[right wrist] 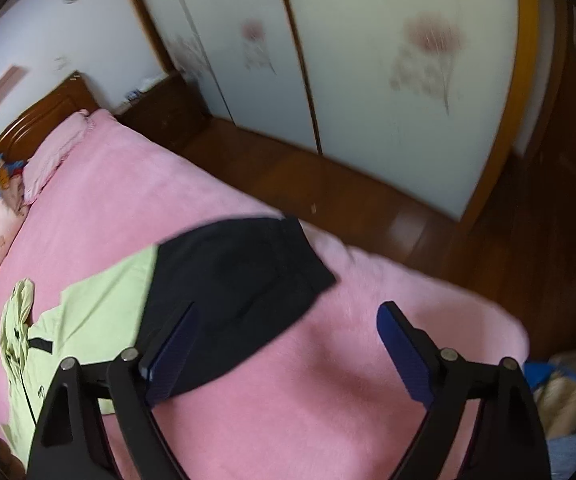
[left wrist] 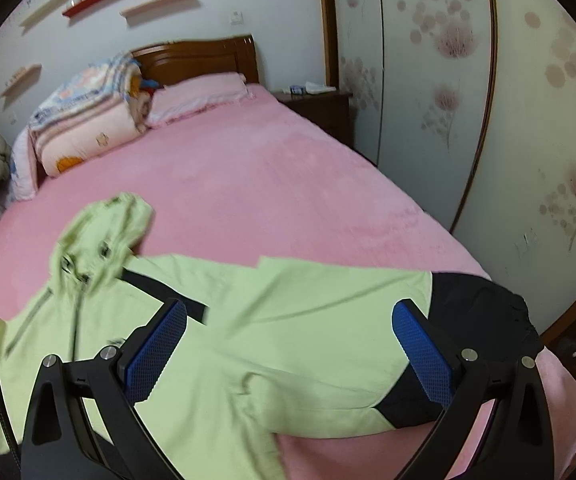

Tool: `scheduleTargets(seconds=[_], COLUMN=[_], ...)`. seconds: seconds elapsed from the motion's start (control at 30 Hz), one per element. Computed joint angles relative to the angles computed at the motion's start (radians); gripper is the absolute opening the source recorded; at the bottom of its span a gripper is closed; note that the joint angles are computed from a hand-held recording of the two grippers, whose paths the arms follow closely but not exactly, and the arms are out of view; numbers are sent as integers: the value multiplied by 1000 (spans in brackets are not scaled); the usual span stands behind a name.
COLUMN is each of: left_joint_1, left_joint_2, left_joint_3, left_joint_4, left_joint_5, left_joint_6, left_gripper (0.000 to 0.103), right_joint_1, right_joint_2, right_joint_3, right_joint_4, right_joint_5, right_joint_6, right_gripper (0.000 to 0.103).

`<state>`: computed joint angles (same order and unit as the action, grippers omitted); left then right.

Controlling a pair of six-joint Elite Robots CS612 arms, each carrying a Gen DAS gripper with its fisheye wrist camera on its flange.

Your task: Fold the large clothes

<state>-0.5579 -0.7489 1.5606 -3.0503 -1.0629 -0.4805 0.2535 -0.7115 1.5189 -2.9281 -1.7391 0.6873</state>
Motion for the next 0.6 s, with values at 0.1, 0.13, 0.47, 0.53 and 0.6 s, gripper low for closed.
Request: scheduleTargets(seconds=[0.1,0.13,0.47,0.53,0.6], left_joint_1=[0,0,-2,-1,2], left_joint_2=[31,44,86,75,59], left_joint_3=[-27,-41,-91,-74,-54], left_joint_4=[28,44,157,151,157], left_joint_5=[-27,-37,-86,-86,-82], left_joint_6=[-29,-37,-44,-39,-32], left_gripper=[102,102,102,102,102], right_joint_1=[-21,-29,-47,-46,-38], right_joint_2=[21,31,95,111,118], right_joint_3=[2,0,-61,-88,-112], right_joint_4=[5,-1,4,21,52], right_joint_5=[94,131,236,239,210], right_joint_6=[64,78,97,80,48], right_gripper=[80,78,66,45,19])
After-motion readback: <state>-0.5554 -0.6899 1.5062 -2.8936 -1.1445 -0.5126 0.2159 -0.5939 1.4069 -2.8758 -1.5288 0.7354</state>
